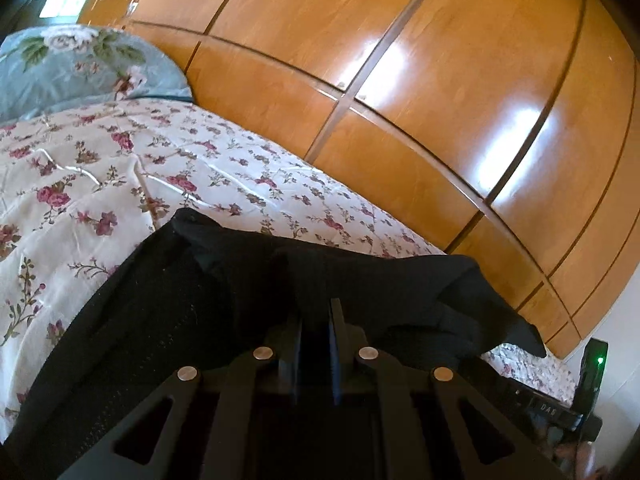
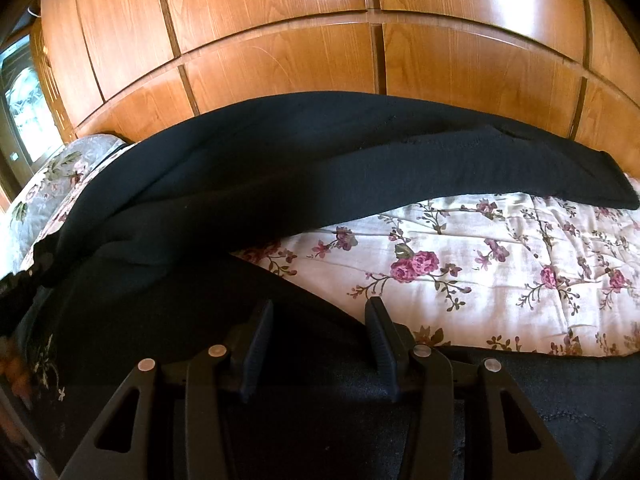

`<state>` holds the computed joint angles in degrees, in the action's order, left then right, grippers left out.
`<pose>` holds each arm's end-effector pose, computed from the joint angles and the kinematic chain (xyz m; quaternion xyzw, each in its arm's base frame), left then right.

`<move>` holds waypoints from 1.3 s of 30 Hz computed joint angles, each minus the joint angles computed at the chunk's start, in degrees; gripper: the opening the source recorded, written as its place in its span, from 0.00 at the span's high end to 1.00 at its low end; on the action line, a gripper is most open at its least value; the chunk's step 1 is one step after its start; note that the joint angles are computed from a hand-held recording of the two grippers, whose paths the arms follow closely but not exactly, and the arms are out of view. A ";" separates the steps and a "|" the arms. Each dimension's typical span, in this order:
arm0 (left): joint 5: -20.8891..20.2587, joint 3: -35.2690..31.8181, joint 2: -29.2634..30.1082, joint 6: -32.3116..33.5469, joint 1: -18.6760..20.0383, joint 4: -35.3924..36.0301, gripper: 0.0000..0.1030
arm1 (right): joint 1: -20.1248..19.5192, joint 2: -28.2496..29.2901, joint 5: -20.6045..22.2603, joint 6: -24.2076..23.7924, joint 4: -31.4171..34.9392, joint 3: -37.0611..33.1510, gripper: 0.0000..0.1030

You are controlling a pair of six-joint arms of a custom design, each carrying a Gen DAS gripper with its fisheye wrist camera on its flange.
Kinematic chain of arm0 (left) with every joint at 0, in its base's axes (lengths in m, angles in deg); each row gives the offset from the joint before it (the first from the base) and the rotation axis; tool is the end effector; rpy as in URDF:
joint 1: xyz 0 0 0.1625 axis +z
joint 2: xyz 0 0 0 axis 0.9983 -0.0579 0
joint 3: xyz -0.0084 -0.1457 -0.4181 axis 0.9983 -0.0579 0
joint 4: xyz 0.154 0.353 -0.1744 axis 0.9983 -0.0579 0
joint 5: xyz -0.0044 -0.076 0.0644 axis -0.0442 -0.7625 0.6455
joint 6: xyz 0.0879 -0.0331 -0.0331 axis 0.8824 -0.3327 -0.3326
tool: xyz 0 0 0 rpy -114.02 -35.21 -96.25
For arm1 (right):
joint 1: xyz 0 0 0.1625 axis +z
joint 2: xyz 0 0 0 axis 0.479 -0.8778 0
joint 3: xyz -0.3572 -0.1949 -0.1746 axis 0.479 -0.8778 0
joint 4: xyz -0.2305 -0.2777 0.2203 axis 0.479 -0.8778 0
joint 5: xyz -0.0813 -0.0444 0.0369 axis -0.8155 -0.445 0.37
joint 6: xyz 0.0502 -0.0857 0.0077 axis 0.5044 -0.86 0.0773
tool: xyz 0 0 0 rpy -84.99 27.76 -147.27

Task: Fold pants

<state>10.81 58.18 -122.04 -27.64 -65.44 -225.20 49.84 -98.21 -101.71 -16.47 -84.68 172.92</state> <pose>-0.2402 -0.3397 0.0338 -0.1328 0.7705 -0.5886 0.2057 0.0084 -0.5656 0.2930 0.3545 -0.8926 0.1927 0.2013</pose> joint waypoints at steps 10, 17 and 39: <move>0.68 3.31 4.71 9.18 -0.02 -21.32 0.90 | 3.71 1.86 -7.19 -0.51 1.68 -1.77 0.41; 1.94 3.44 5.65 8.88 -0.48 -21.91 0.90 | 4.92 1.28 -4.52 4.79 1.48 -3.11 0.41; 3.27 4.02 9.95 14.08 -0.91 -33.03 0.90 | 15.66 18.10 -7.82 38.68 17.12 -24.18 0.41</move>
<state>14.08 62.20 -112.09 -13.57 -66.35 -258.23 65.51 -80.11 -109.53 22.20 -67.57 148.74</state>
